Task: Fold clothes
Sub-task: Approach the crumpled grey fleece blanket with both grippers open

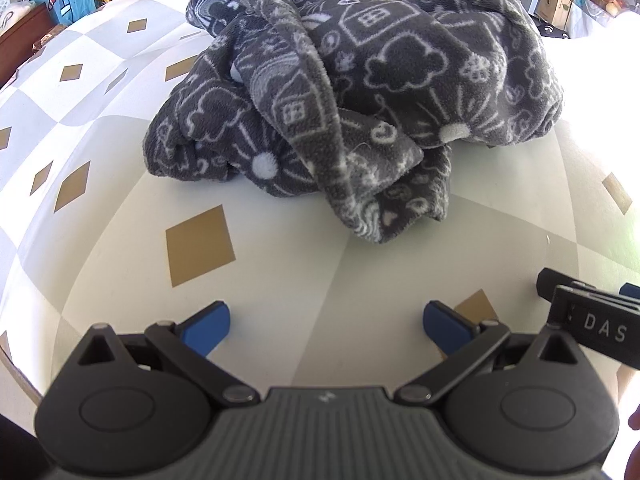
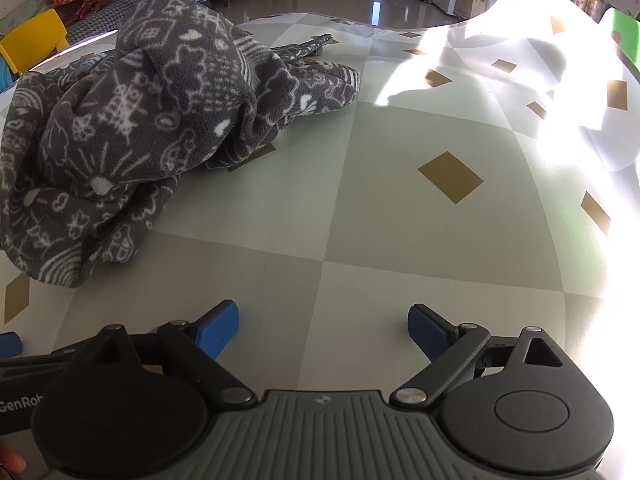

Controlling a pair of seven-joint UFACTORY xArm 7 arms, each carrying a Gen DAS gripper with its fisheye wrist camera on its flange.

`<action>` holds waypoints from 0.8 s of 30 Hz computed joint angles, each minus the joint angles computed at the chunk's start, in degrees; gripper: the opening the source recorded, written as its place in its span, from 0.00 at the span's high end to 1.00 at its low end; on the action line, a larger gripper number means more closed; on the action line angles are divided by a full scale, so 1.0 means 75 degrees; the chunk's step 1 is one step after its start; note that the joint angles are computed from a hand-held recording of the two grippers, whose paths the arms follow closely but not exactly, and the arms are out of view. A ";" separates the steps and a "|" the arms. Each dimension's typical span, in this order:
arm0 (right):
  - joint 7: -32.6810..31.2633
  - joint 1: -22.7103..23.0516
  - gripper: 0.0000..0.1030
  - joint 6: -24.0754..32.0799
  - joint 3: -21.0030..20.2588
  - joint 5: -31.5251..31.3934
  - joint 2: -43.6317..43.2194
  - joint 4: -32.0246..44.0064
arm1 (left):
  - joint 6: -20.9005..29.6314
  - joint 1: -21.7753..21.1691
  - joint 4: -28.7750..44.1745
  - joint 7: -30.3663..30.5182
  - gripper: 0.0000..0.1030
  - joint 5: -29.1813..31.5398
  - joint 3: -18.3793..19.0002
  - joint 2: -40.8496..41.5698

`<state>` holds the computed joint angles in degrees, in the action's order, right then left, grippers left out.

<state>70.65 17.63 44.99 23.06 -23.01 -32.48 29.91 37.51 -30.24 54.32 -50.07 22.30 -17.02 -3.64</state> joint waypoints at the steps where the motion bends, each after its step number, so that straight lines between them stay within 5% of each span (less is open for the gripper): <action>1: 0.0053 0.0000 0.11 0.0043 0.0028 0.0015 0.0004 0.0015 | -0.0021 0.0001 -0.0025 -0.0004 0.00 0.0012 0.0002 -0.0015; 24: 0.0596 0.0175 0.11 0.0733 0.0033 0.0179 0.0224 0.0391 | -0.0121 0.0063 -0.0035 0.0246 0.00 -0.0079 0.0099 0.0074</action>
<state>75.13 18.94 50.49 23.31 -21.67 -30.80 32.84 36.60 -29.77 54.06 -48.23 21.71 -16.28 -3.09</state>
